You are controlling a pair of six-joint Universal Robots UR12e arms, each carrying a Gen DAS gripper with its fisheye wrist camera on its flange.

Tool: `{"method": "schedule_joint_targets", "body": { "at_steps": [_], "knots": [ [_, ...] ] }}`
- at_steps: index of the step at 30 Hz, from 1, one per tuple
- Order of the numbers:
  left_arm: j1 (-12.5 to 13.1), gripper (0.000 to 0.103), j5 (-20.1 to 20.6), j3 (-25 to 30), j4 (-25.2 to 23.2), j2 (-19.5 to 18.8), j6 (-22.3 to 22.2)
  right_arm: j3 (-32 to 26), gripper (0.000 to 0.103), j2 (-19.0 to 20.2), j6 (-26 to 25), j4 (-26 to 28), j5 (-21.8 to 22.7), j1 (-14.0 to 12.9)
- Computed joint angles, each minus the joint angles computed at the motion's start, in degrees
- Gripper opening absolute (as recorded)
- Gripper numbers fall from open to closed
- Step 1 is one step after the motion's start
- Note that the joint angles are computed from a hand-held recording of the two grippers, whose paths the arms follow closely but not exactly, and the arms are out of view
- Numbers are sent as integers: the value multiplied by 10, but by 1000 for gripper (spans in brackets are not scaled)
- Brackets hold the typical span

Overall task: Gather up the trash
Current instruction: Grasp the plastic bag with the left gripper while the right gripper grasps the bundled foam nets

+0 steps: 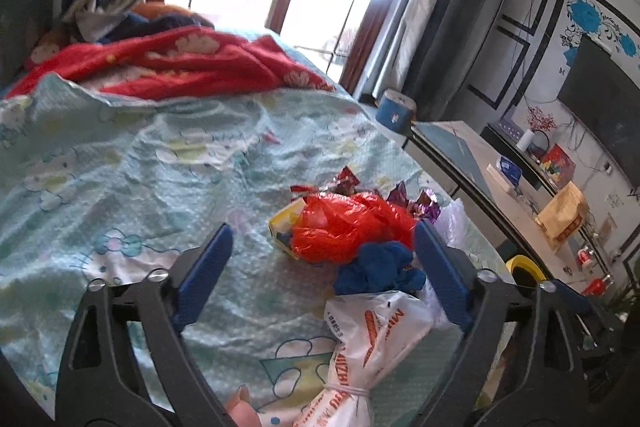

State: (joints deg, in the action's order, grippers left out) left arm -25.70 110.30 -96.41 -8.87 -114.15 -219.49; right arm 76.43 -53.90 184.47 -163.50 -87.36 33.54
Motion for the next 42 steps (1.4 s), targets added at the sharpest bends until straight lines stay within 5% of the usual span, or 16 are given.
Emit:
{"method": "schedule_joint_targets", "body": {
  "at_steps": [7,17,23,25,33,42],
  "knots": [
    [20,58,-68,-1,4,-9,-15,-52,85,33,9,45,3,3],
    [40,55,-136,5,18,-20,-26,-96,66,64,32,116,27,3],
    [46,42,-172,12,20,-28,-22,-105,45,72,39,137,49,-1],
    [46,41,-181,15,15,-30,-21,-104,41,72,38,138,56,-1],
    [49,1,-202,18,-3,-33,-9,-91,26,68,17,123,53,1],
    [41,0,-192,12,6,-28,15,-65,18,54,11,97,51,-1]
  ]
}}
